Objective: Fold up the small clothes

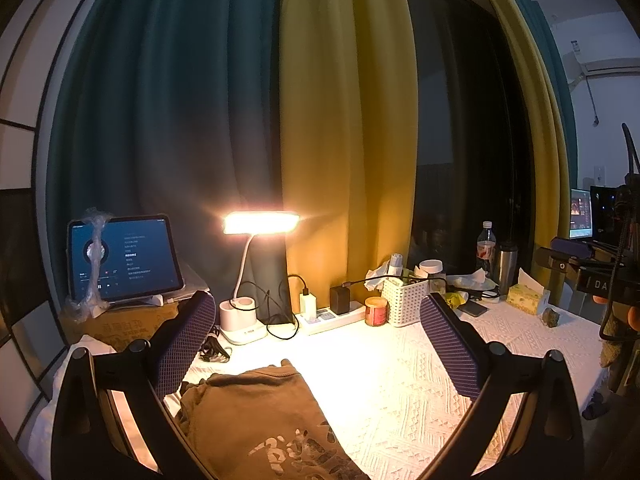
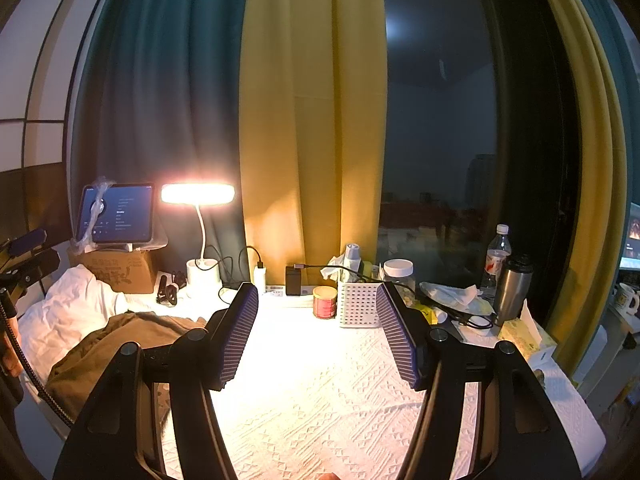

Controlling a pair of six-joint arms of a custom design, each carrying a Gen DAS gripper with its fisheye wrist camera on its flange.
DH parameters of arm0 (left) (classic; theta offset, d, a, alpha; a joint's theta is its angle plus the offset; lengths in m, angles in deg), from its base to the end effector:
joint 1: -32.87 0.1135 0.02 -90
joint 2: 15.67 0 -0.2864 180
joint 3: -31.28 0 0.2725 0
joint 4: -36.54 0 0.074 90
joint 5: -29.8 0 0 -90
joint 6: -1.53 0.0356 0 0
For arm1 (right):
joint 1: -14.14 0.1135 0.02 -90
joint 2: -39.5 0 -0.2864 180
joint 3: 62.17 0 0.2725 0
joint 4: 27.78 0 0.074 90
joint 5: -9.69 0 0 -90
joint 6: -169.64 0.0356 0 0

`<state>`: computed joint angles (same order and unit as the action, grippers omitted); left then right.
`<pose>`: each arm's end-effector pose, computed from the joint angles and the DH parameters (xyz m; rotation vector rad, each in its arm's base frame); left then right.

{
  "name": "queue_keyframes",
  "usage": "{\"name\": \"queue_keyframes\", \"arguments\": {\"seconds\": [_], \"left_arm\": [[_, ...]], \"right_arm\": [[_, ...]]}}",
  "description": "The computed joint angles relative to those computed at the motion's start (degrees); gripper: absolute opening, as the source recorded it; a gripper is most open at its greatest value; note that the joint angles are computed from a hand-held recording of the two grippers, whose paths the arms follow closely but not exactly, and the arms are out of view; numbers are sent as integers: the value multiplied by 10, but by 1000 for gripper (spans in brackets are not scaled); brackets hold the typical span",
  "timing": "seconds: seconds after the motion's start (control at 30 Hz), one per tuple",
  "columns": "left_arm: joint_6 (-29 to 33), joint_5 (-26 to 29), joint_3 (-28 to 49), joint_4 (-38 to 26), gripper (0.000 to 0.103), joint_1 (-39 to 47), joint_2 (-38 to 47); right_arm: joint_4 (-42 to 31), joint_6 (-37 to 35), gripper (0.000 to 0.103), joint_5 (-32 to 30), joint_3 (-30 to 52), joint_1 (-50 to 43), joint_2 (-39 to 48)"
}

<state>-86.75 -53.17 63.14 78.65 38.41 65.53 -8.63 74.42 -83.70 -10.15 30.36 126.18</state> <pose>0.2614 0.0210 0.1761 0.0352 1.6957 -0.0093 0.3193 0.0951 0.2152 -0.3839 1.8048 0.1888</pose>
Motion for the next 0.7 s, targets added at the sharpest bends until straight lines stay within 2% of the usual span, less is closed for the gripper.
{"name": "queue_keyframes", "arguments": {"seconds": [0.7], "left_arm": [[7,16,5,-11,101,8,0]], "right_arm": [[0,-3,65,0,5,0,5]]}}
